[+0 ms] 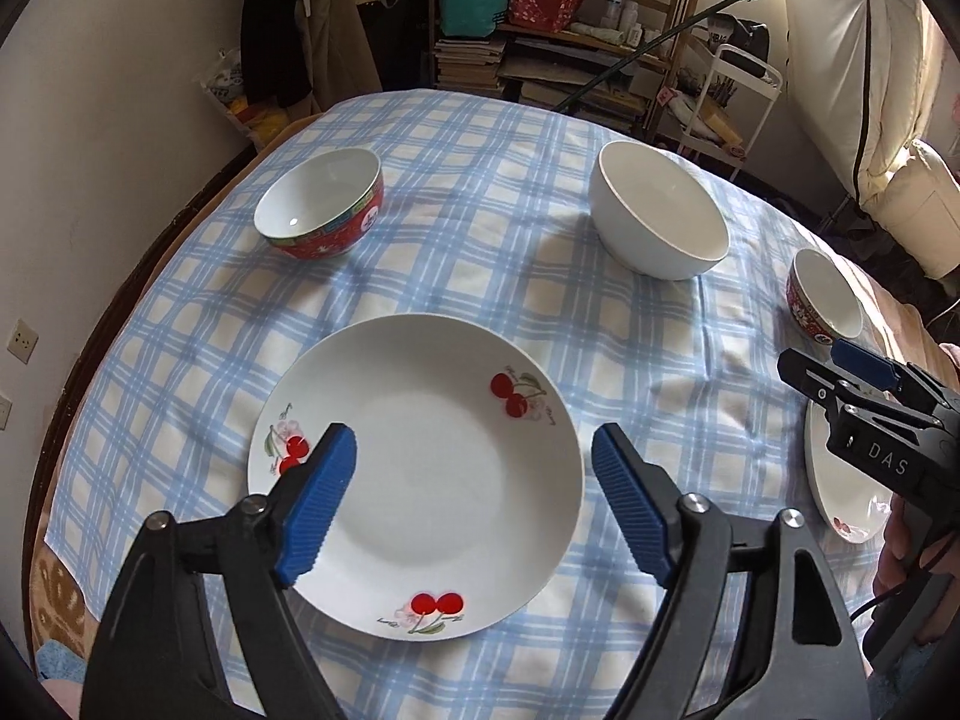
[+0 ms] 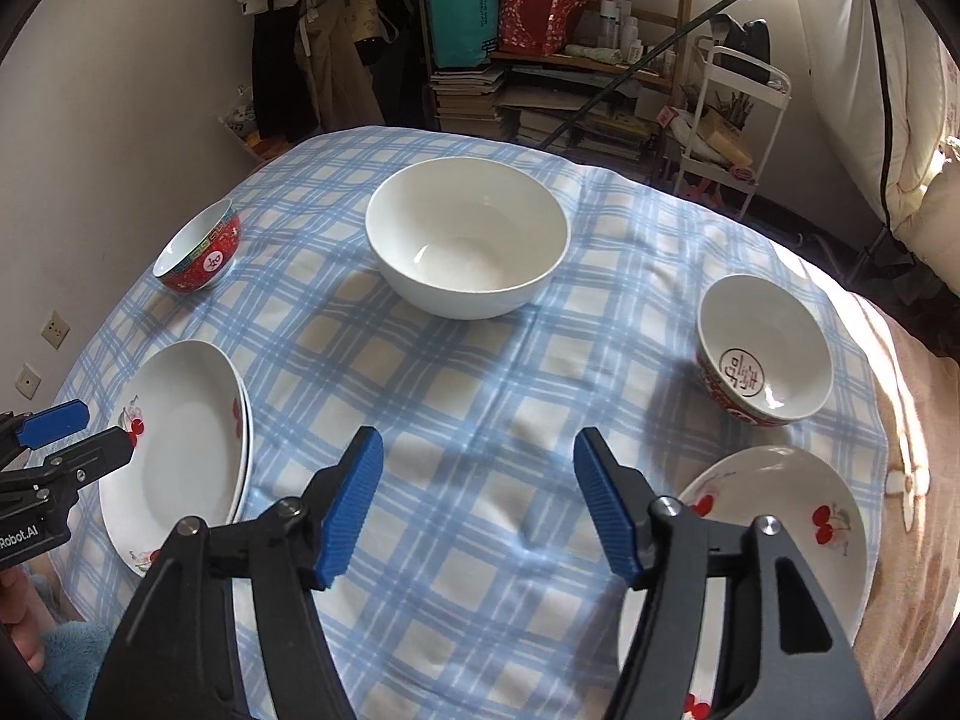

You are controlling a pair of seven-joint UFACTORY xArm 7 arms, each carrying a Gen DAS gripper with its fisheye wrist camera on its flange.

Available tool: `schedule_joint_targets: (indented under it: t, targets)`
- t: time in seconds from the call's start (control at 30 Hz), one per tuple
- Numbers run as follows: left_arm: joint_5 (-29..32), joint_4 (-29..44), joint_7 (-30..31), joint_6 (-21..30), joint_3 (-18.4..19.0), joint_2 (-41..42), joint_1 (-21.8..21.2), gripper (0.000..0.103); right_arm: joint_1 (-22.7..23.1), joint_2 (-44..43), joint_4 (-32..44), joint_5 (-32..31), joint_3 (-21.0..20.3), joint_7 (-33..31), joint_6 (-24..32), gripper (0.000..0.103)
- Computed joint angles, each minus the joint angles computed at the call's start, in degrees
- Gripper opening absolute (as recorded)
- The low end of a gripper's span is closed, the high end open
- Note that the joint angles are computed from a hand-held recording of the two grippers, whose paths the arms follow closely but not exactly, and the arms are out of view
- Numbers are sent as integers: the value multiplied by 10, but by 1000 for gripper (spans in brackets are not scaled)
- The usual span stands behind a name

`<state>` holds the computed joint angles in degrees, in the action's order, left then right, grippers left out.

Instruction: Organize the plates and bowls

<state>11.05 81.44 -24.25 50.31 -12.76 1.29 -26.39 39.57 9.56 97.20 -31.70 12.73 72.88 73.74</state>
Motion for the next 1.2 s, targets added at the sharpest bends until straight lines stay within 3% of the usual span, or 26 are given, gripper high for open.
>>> schedule_joint_targets:
  t: [0.1, 0.3, 0.5, 0.93, 1.2]
  targets:
    - [20, 39, 11, 27, -10, 28, -16, 87, -14, -51, -55, 9, 0, 24, -12, 90]
    - [-8, 116, 20, 61, -11, 86, -48, 87, -58, -136, -125, 9, 26, 28, 30, 96]
    - [0, 201, 15, 88, -5, 146, -93, 87, -104, -215, -190, 20, 50, 25, 60, 97]
    - [12, 420, 35, 198, 27, 314, -207, 87, -193, -369, -354, 115, 77, 52, 48, 97]
    - [-13, 560, 50, 271, 51, 419, -254, 87, -217, -456, -449, 198, 68, 56, 22, 95]
